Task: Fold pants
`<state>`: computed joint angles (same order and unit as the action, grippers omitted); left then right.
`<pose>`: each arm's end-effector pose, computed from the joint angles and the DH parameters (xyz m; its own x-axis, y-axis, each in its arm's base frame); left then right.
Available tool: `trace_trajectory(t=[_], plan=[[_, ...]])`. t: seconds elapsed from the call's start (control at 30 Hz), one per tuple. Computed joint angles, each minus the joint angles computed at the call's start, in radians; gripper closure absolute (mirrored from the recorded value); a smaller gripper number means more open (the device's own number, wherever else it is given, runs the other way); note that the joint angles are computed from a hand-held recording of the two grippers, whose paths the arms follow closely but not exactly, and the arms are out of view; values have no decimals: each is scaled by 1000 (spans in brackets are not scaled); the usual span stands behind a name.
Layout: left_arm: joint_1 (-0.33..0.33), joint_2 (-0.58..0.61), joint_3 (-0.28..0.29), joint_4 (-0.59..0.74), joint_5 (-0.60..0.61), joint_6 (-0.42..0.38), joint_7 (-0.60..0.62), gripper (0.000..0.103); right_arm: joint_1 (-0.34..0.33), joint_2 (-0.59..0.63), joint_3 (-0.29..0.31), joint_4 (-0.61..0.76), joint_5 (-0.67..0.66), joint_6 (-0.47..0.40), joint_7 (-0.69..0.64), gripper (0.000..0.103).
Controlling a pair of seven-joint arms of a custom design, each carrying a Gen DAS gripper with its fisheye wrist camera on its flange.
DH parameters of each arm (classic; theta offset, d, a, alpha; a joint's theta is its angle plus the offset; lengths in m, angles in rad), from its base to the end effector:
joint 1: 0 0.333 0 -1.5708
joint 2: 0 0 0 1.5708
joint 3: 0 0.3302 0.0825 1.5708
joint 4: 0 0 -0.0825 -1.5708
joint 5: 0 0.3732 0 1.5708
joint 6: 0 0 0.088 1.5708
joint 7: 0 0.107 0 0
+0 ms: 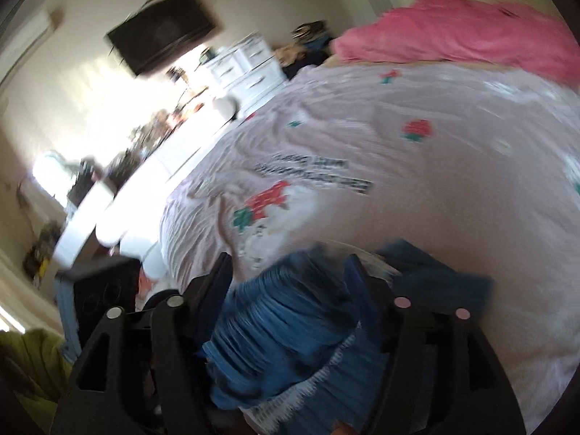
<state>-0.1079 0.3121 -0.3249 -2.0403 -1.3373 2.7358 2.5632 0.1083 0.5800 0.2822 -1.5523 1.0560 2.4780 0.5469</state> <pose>0.5671 -0.2103 0.3358 -0.3277 -0.7553 0.5676 -0.8719 0.0103 -0.4896 0.6873 0.2378 0.3752 0.6275 -0.5970 -0.4999 -0.7293 -0.2259 -0.6458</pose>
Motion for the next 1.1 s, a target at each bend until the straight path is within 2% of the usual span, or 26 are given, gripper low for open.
trace_trajectory(t=[0.03, 0.1, 0.17, 0.23, 0.3, 0.4, 0.47, 0.5, 0.6, 0.67, 0.73, 0.8, 0.9, 1.0, 1.1], plan=[[-3, -4, 2, -6, 44, -30, -6, 35, -17, -14, -1, -33, 27, 20, -9, 39], [0, -26, -3, -29, 44, -31, 25, 35, -23, -37, -22, -89, 40, 64, 7, 38], [-8, -57, 3, -56, 10, 35, 47, 35, -15, -49, -40, -128, 22, 97, 34, 38], [-59, -38, 22, -39, 103, 159, -65, 35, -5, -61, -45, -168, 2, 136, 41, 38], [-113, -18, 60, -47, 280, 258, -236, 35, -9, -62, -31, -186, 7, 145, 31, 38], [-234, 31, 185, -52, 565, 297, -484, 34, -1, -53, -25, -187, -7, 153, 34, 39], [-286, 56, 239, -56, 672, 304, -580, 34, 63, -49, -75, -199, -127, 225, 124, 39], [-285, 61, 228, -62, 687, 324, -591, 34, 94, -44, -104, -205, -202, 249, 185, 39], [-286, 77, 220, -61, 742, 345, -632, 33, 81, -32, -93, -210, -254, 267, 240, 38], [-242, 77, 173, -60, 740, 345, -636, 33, 65, -36, -69, -222, -272, 297, 248, 37], [-201, 68, 129, -73, 742, 349, -639, 33, 15, -58, 1, -256, -233, 352, 189, 35], [-169, 52, 96, -92, 749, 353, -650, 32, -46, -90, 77, -299, -144, 406, 103, 32], [-97, 37, 24, -115, 748, 369, -642, 32, -113, -133, 159, -348, 19, 454, -60, 28], [-38, 27, -38, -130, 757, 394, -644, 30, -124, -189, 184, -404, 158, 517, -201, 26], [5, 15, -77, -144, 778, 414, -661, 25, -153, -254, 229, -458, 371, 547, -424, 26]])
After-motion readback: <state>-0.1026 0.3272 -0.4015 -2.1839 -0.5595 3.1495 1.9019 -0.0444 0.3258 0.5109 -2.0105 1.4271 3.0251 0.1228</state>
